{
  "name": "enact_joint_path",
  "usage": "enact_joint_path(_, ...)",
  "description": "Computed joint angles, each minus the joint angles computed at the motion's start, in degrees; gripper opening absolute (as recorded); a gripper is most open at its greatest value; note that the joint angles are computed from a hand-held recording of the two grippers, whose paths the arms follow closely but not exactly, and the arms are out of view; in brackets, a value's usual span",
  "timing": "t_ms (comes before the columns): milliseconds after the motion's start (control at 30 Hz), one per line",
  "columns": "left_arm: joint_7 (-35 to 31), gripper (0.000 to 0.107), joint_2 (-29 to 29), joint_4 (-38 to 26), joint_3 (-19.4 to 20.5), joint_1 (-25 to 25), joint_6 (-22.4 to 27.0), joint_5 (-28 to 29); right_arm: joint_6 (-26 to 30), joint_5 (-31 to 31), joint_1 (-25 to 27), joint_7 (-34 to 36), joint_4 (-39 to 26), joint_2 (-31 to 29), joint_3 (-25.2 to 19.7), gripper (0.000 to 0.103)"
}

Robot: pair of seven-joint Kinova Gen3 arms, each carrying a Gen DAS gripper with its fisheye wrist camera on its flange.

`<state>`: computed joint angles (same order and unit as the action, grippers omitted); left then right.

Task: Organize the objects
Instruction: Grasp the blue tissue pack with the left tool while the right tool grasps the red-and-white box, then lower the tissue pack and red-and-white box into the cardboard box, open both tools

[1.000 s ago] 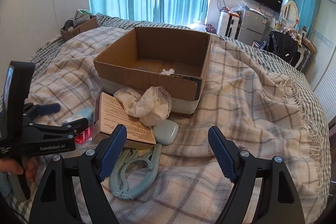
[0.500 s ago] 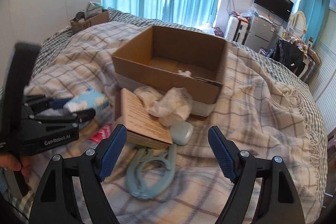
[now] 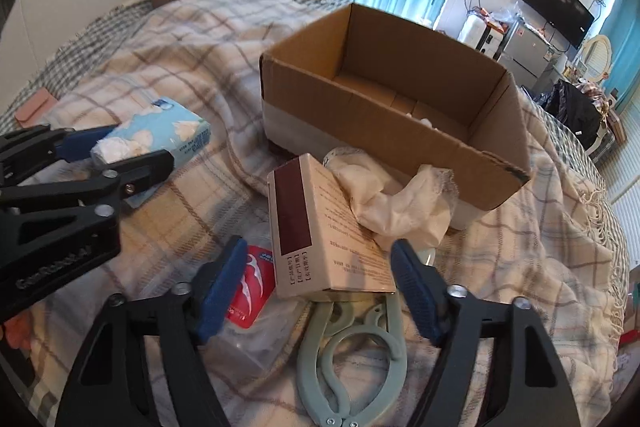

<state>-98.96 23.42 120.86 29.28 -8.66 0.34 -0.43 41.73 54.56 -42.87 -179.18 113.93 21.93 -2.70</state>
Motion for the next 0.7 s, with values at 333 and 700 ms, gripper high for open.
enact_joint_path(333, 0.8, 0.05, -0.5, 1.8, 3.9, -3.6, -1.6, -1.2, 1.1, 1.8, -1.3, -1.3, 1.5, -2.6, -0.4, 0.037)
enact_joint_path(700, 4.4, 0.05, -4.9, 5.2, 14.6, -12.9, -2.1, -4.0, 10.1, 9.2, -3.1, -10.5, 5.0, -11.6, -7.9, 0.03)
